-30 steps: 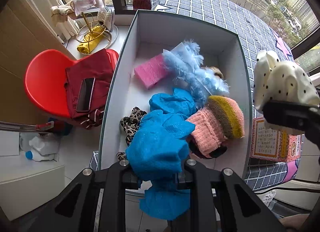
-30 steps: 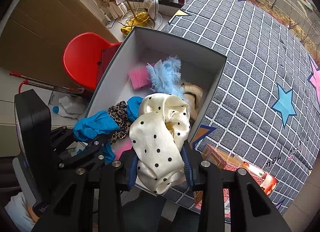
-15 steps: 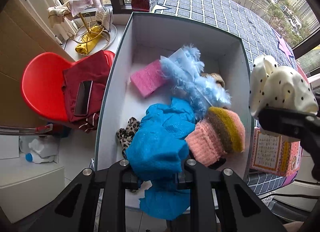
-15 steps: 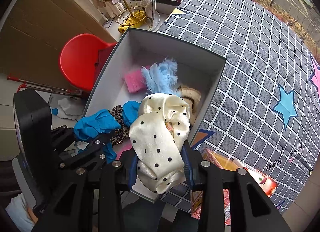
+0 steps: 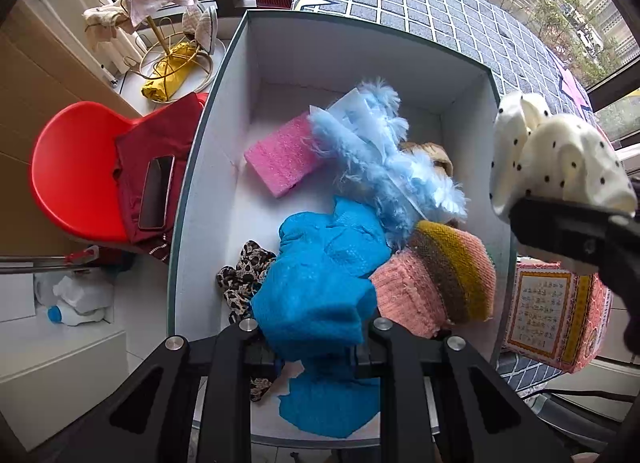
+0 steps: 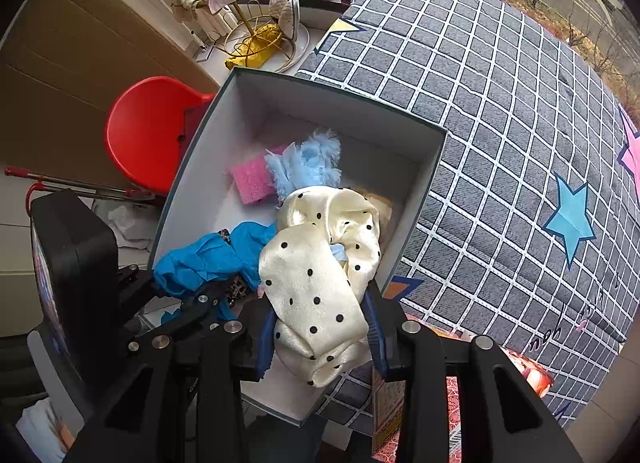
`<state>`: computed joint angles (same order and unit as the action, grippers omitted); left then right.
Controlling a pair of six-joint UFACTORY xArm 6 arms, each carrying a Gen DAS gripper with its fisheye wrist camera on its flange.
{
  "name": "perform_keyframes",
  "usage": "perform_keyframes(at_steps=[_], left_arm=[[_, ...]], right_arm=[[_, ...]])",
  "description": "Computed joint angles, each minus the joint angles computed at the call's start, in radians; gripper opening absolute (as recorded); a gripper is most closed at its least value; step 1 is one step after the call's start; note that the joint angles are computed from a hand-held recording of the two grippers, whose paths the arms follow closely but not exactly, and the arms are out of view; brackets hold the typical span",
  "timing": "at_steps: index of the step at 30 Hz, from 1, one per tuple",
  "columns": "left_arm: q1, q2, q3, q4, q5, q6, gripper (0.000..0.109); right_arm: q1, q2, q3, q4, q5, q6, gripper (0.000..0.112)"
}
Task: Organize soft objects
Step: 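Lower the blue cloth and scrunchie into the box with both tools, then open both tools to drop the cloth and scrunchie into the box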
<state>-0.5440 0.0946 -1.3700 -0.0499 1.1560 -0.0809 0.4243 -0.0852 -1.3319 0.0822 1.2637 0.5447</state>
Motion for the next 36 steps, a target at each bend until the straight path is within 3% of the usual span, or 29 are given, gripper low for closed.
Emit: perform_keyframes(at_steps=[24,26,28,29,32,34,36], left_arm=[[0.006,0.036,-0.035,0.002,0.028,0.001,0.024],[0.007,0.031,-0.031,-0.007,0.017,0.009,0.035],[-0.006,0.023,-0.024,0.039,0.002,-0.002,0.070],[-0.009,0.020,-0.020,0.046,-0.002,-0.004,0.076],[-0.015,0.027,-0.033,0.071,0.026,-0.016,0.079],[-0.023,0.038,-0.047,0.102,0.051,-0.033,0.079],[-0.041,0.054,-0.067,0.176,0.091,-0.065,0.080]], right_arm=[[-0.020,0.049,-0.029,0.020,0.014,-0.030,0.039],[-0.024,0.051,-0.028,0.023,0.012,-0.034,0.039],[-0.027,0.050,-0.025,0.029,0.009,-0.041,0.041],[-0.028,0.049,-0.024,0.030,0.008,-0.043,0.045],[-0.026,0.045,-0.022,0.021,0.010,-0.042,0.050],[-0.022,0.036,-0.020,0.004,0.007,-0.030,0.087],[-0.020,0.026,-0.017,-0.006,-0.002,-0.021,0.088]])
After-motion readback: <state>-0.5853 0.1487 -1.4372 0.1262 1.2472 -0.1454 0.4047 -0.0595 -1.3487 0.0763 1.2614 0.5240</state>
